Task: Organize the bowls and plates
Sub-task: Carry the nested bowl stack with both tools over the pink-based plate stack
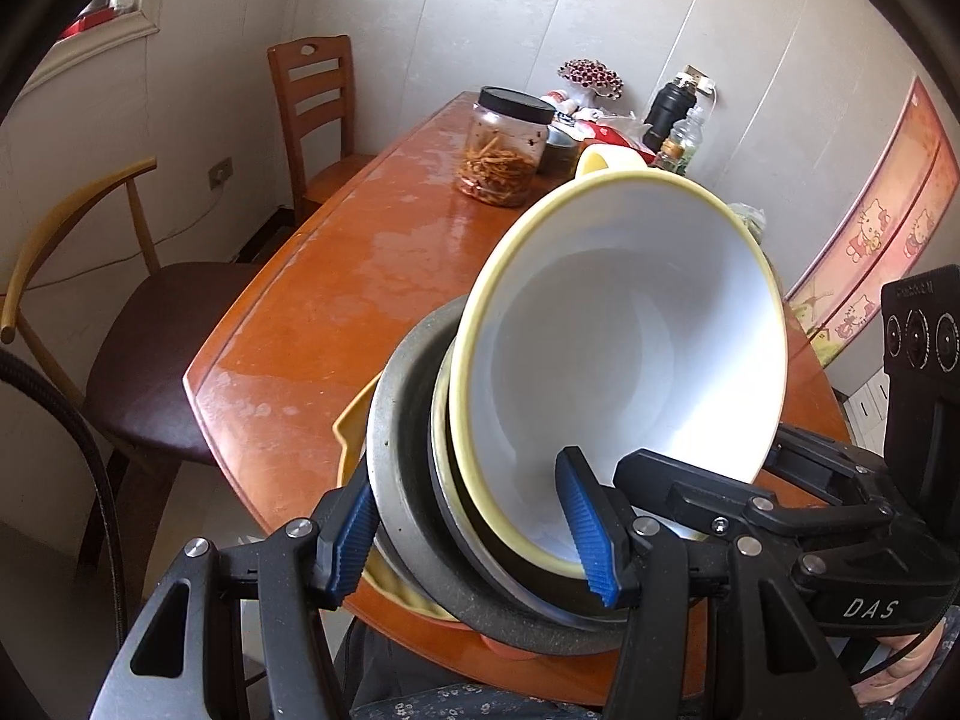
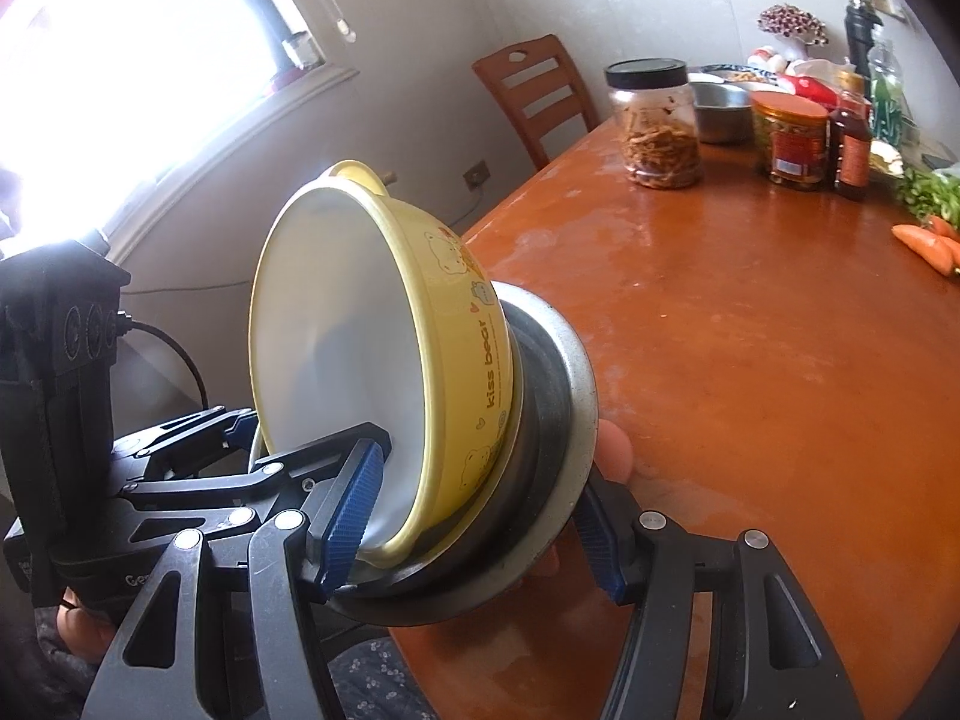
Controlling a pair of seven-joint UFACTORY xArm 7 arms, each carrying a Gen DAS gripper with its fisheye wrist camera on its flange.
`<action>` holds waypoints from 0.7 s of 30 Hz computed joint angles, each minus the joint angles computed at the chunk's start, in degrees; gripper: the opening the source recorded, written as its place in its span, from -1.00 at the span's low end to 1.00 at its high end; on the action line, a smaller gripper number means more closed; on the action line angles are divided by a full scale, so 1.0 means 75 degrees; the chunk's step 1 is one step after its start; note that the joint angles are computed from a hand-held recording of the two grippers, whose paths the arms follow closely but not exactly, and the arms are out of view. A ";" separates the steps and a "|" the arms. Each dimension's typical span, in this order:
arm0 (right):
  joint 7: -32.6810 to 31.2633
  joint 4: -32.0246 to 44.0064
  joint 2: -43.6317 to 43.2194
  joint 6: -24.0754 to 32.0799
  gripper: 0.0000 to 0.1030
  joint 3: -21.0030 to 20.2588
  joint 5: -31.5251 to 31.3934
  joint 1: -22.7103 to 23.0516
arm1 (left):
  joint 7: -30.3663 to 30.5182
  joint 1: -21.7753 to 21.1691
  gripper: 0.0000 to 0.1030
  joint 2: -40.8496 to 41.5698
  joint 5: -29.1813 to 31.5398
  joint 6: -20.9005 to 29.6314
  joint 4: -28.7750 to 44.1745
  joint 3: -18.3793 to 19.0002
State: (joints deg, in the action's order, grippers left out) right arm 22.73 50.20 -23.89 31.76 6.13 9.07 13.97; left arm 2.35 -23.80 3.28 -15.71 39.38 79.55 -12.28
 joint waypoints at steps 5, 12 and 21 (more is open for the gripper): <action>-0.0185 0.0120 0.0292 -0.0064 0.24 -0.0112 0.0183 0.0088 | -0.0059 0.0029 0.10 0.0037 0.0009 0.0010 -0.0050 0.0024; -0.0413 0.0203 0.0512 -0.0044 0.24 -0.0152 0.0392 0.0130 | -0.0057 0.0091 0.10 0.0095 0.0007 0.0030 -0.0084 0.0054; -0.0621 0.0190 0.0733 -0.0185 0.24 -0.0182 0.0746 0.0207 | -0.0215 0.0117 0.10 0.0211 0.0222 0.0149 -0.0018 0.0067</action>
State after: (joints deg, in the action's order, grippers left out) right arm 18.07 51.63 -18.39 30.37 4.77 14.67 15.52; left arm 0.74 -22.93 4.86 -14.05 40.49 79.42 -11.77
